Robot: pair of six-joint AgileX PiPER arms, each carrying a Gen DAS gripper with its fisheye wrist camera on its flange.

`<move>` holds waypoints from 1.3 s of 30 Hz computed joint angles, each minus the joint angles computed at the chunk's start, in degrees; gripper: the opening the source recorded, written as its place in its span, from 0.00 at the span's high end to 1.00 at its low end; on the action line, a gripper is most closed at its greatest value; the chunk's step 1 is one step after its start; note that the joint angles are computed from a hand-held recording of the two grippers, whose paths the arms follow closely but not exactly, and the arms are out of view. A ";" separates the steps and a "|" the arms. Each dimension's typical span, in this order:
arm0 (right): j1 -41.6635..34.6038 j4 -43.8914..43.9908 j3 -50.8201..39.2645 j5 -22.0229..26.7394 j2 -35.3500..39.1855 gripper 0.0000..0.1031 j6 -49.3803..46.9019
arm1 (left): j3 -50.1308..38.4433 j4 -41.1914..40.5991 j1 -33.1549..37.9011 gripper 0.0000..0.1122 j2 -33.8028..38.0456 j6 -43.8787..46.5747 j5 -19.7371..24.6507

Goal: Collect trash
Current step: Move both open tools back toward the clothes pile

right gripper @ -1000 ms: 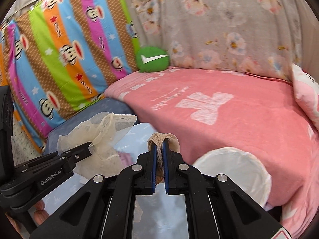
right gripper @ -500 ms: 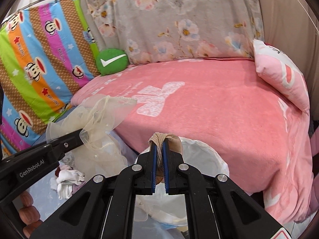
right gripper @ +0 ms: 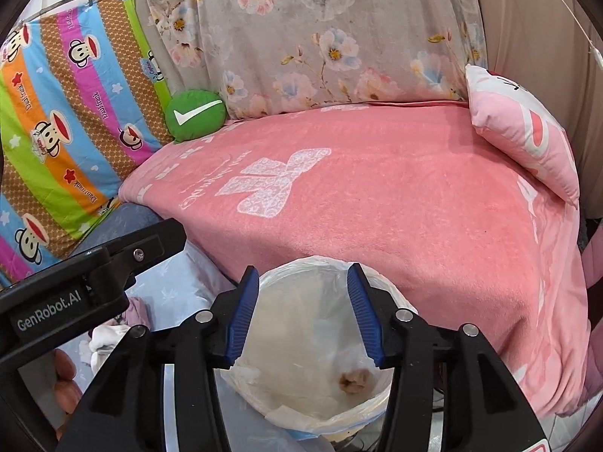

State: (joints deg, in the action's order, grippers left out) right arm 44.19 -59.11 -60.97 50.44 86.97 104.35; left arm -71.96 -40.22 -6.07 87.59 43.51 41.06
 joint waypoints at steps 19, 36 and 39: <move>4.46 2.29 -5.76 1.41 4.82 0.45 -3.47 | 1.33 -0.47 7.52 0.34 1.32 -1.69 1.51; 7.45 5.24 -14.54 0.95 11.89 0.44 -8.89 | 3.71 -1.48 16.91 0.32 1.36 1.30 1.11; 7.90 6.24 -17.16 0.79 13.90 0.43 -10.57 | 3.55 -1.60 19.14 0.29 2.07 1.69 1.32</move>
